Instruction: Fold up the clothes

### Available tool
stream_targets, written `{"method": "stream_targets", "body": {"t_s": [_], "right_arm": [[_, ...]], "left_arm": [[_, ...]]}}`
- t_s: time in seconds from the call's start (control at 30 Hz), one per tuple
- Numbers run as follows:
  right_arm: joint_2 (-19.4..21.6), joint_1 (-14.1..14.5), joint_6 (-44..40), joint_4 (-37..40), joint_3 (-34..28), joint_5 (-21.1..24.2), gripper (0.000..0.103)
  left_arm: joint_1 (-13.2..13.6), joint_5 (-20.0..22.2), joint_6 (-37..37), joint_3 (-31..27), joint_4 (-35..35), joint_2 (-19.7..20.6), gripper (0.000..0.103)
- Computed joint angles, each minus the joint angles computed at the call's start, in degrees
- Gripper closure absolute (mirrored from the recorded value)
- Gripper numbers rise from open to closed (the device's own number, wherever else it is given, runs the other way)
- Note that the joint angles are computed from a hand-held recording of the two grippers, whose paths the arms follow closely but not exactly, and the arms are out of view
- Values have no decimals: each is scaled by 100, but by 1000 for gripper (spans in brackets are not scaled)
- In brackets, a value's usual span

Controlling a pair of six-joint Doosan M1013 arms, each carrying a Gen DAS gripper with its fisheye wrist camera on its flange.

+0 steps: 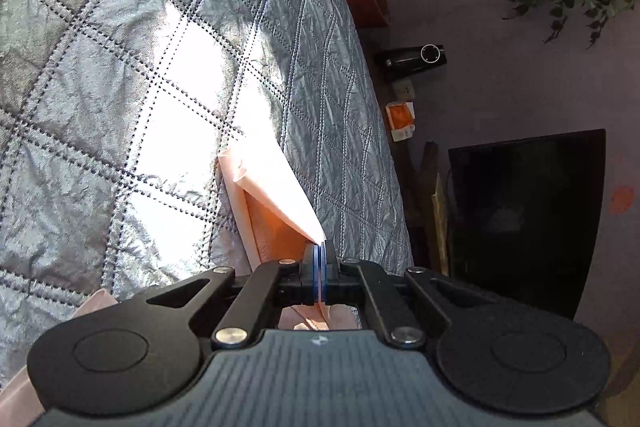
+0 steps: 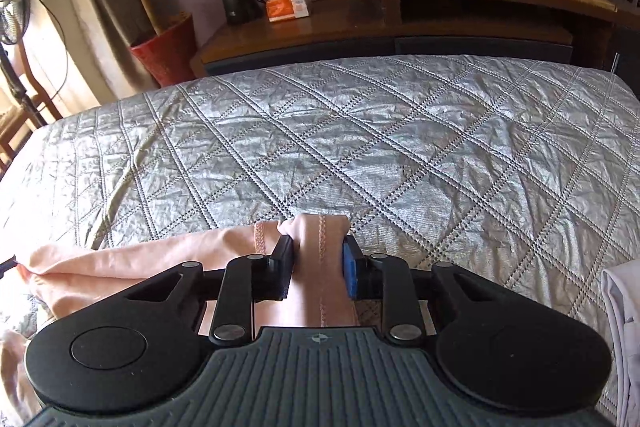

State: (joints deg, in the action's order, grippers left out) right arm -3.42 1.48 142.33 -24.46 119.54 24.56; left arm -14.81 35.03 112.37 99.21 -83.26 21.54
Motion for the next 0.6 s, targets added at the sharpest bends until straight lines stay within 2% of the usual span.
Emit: {"method": "stream_targets", "body": {"t_s": [0.03, 0.1, 0.3, 0.47, 0.53, 0.6], "right_arm": [[-31, 38, 189, -206, 27, -44, 74], [-93, 109, 429, -508, 71, -101, 83], [-322, 505, 1963, -2288, 220, 20, 85], [-537, 1239, 3847, -4909, 507, 791, 85], [-588, 1554, 4463, -5534, 659, 1281, 85], [-588, 1793, 4603, -5670, 758, 1704, 85]], "left_arm": [[3, -3, 52, 9, -70, -3, 103], [-7, -66, 119, 22, -84, -36, 103], [-35, -259, 159, 62, -20, -125, 103], [-33, -357, 784, 195, -339, -309, 103], [-17, -302, 925, 251, -335, -377, 103], [-6, -244, 1061, 321, -331, -455, 103]]}}
